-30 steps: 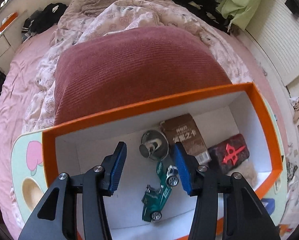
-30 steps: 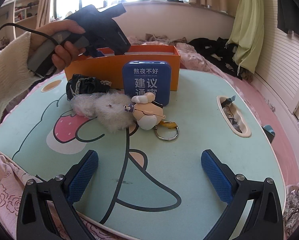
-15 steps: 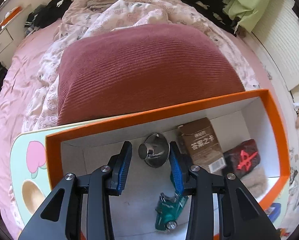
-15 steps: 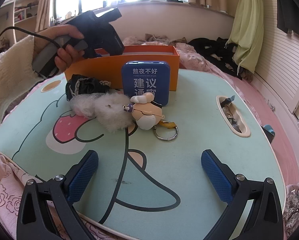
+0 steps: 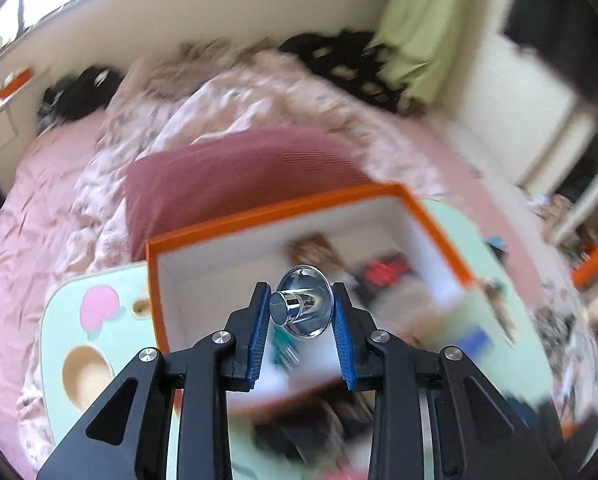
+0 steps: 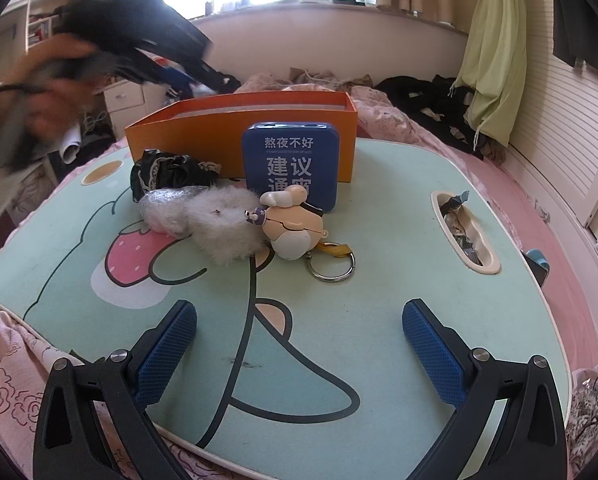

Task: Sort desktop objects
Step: 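Set the silver cup on the table beside the black cloth and open the left gripper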

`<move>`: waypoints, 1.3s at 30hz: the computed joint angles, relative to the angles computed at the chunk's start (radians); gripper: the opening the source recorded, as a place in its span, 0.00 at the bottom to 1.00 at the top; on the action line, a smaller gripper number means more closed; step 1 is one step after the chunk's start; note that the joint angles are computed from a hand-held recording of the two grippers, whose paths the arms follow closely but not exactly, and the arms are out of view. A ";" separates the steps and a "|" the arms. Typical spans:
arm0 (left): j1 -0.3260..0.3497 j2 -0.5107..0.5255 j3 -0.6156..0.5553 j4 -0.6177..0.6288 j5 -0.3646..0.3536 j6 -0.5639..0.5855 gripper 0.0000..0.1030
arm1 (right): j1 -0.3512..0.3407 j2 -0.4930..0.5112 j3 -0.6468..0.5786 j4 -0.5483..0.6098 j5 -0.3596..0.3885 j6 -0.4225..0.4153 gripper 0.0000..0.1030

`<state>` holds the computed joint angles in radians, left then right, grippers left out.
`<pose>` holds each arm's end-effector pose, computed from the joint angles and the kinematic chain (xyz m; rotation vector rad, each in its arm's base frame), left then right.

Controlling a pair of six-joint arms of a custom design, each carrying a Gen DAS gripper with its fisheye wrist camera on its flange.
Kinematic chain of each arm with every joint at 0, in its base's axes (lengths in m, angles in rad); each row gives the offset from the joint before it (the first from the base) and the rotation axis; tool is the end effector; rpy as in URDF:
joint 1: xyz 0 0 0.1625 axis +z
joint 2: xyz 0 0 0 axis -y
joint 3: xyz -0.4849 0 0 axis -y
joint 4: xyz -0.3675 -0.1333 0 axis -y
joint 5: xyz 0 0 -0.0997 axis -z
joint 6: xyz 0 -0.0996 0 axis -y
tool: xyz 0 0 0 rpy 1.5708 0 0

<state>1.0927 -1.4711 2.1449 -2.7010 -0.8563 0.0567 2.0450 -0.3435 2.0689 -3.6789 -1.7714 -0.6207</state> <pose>-0.0345 -0.4981 0.3921 0.4400 2.4053 -0.7434 0.3425 -0.4187 -0.0906 1.4449 -2.4777 0.5329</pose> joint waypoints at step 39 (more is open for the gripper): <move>-0.062 -0.139 0.506 -0.384 0.102 0.042 1.00 | -0.015 -0.019 -0.001 0.053 0.044 -0.050 1.00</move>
<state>1.0311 -1.6101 2.6509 -3.0847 -0.7543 0.0987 2.0297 -0.3625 2.0683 -3.6255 -1.7272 -0.6710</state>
